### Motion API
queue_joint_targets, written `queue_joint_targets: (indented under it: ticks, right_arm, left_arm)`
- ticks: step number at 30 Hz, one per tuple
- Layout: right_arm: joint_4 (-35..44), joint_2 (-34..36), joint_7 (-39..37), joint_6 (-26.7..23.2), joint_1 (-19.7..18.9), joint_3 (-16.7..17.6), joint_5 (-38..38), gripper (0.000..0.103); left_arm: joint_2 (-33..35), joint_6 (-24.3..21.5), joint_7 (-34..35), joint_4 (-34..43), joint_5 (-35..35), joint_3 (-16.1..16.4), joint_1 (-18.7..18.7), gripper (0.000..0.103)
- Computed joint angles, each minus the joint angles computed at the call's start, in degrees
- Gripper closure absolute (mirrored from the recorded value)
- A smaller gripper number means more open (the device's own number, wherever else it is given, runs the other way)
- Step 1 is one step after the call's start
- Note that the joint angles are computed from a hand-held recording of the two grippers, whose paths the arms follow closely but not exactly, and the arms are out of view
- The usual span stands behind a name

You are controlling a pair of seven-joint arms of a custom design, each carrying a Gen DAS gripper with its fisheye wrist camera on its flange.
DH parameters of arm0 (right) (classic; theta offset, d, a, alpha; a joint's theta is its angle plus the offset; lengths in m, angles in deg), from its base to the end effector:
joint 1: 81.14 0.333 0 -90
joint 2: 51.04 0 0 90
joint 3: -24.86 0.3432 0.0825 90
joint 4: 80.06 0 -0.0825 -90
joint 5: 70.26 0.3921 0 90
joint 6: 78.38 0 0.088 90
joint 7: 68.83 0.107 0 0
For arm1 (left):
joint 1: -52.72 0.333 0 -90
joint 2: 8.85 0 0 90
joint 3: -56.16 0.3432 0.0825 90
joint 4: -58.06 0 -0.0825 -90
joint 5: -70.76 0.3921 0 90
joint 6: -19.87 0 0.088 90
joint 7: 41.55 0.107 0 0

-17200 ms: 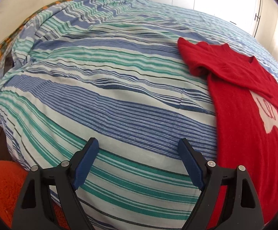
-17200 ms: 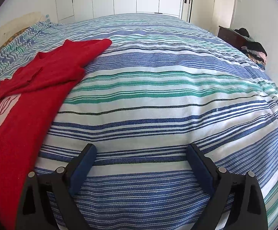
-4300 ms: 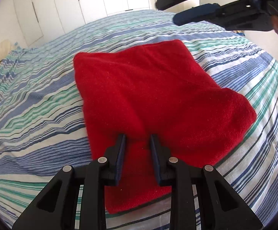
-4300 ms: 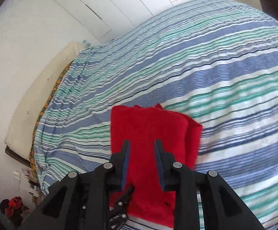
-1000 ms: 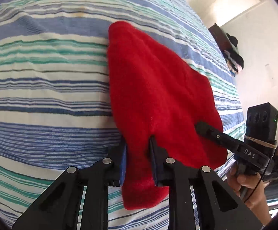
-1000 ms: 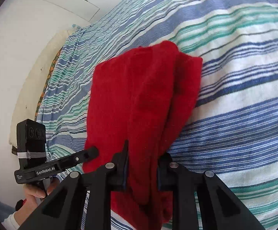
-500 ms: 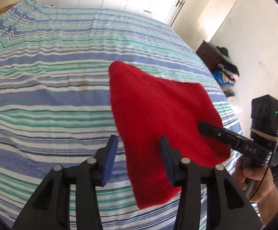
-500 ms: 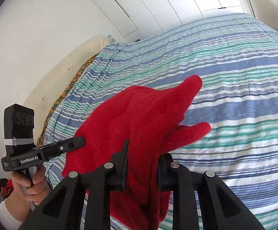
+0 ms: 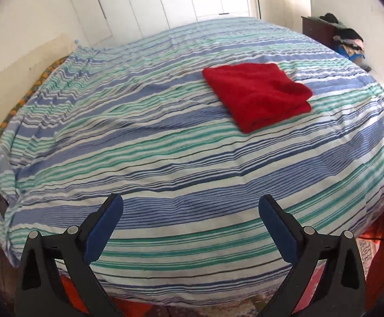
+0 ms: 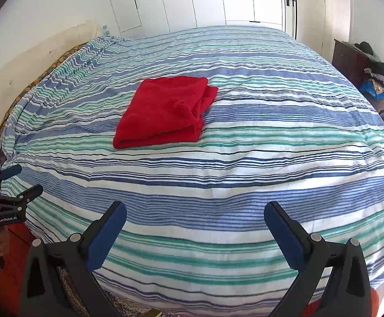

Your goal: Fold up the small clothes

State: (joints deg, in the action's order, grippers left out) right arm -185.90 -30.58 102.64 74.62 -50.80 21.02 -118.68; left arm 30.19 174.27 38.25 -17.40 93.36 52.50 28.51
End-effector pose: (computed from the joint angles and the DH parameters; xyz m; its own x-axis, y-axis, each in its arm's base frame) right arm 0.5991 0.3285 0.3959 -0.2316 -0.9678 -0.0988 -0.7297 0.2399 -0.6403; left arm 0.7141 -0.3745 0.4334 -0.4683 -0.8601 -0.2026 -0.6027 0.4785 -0.6386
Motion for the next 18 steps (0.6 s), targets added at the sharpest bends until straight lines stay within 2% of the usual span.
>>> queue_joint_targets:
  ticks: [1, 3, 5, 8, 10, 14, 18]
  right_arm:
    - [-0.36, -0.92, 0.68, -2.57, 1.35, 0.17, -0.52, 0.0]
    - [1.58, -0.85, -0.23, -9.96, 3.22, 1.75, 0.01, 0.0]
    - [4.8, 0.17, -3.48, -14.56, 3.73, 3.3, 1.45, 0.0]
    - [8.55, 0.68, -8.99, -18.83, 4.31, 4.76, 3.39, 0.0]
    - [11.72, 1.23, -11.77, -21.67, 4.99, 5.06, 4.01, 0.0]
    - [15.55, 1.14, -13.75, -22.38, 5.89, 5.35, 5.05, 0.0]
    - [20.04, 2.16, -17.49, -24.62, 7.66, 5.78, 4.97, 0.0]
  left_arm:
    - [-1.62, -0.3, -0.49, -1.3, -0.09, 0.18, 0.1, 0.001]
    - [-4.29, -0.26, -5.98, -3.54, 2.75, 3.57, -1.99, 0.001]
    - [-6.88, 2.14, -11.48, -6.71, 6.3, 5.61, -2.88, 0.001]
    - [-9.51, 6.15, -13.11, -10.26, 6.35, 3.62, -0.17, 0.001]
    - [-10.31, 5.36, -12.48, -10.68, 6.79, 2.96, 0.5, 0.001]
    - [-10.81, 0.39, -9.46, -9.58, 7.56, 1.35, 1.11, 0.001]
    - [-13.6, 2.85, -9.09, -13.15, 5.74, -0.42, 2.83, 0.001]
